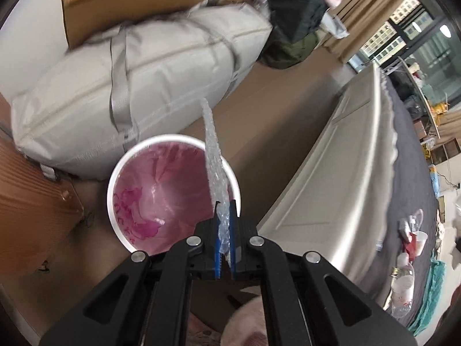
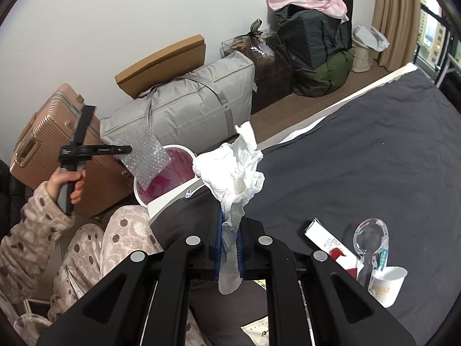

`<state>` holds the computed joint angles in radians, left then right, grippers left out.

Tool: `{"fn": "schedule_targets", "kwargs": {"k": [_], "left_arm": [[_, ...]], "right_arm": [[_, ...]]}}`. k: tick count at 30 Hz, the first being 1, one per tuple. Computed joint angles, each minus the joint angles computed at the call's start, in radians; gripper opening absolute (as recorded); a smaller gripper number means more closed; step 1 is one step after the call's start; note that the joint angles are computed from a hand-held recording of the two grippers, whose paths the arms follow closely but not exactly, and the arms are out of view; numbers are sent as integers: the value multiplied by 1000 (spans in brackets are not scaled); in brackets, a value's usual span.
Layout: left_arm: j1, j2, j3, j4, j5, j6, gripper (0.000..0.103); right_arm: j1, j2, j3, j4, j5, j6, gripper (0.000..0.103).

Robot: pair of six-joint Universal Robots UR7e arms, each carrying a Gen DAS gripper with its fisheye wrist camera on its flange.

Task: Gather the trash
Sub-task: 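Carry the bubble wrap and tissue over the pink-lined bin with both tools, then open the left tool over the bin while the right tool releases the tissue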

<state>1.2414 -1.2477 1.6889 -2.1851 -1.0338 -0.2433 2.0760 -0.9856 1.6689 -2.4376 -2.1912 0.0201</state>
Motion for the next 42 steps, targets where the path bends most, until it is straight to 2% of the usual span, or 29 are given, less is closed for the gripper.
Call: {"fn": "schedule_targets", "kwargs": {"k": [7, 8, 9, 10, 11, 12, 16, 21, 25, 33, 38, 42], "left_arm": [[52, 51, -37, 8, 8, 29, 6], [55, 54, -45, 24, 5, 21, 14], [56, 56, -51, 36, 10, 16, 33], [52, 55, -50, 40, 31, 12, 46], [48, 53, -45, 33, 56, 13, 70], [39, 45, -31, 14, 82, 24, 82], [25, 25, -23, 28, 106, 47, 88], [18, -20, 3, 34, 109, 52, 92], [16, -66, 30, 40, 106, 38, 93], [19, -193, 96, 54, 119, -9, 95], [-3, -268, 161, 48, 182, -33, 95], [-19, -353, 253, -36, 188, -50, 95]], "right_arm": [[7, 36, -45, 55, -17, 37, 7], [8, 40, -50, 58, -18, 37, 7], [9, 45, -54, 60, -19, 35, 7], [8, 53, -62, 64, -17, 33, 7], [7, 60, -69, 65, -16, 31, 7], [7, 70, -77, 67, -13, 27, 7], [1, 110, -112, 67, 30, 9, 7], [4, 185, -177, 62, 70, -62, 7], [4, 271, -271, 100, 131, -111, 7], [12, 460, -478, 193, 170, -186, 7], [-2, 606, -662, 312, 219, -169, 7], [-15, 736, -815, 420, 231, -116, 7]]}}
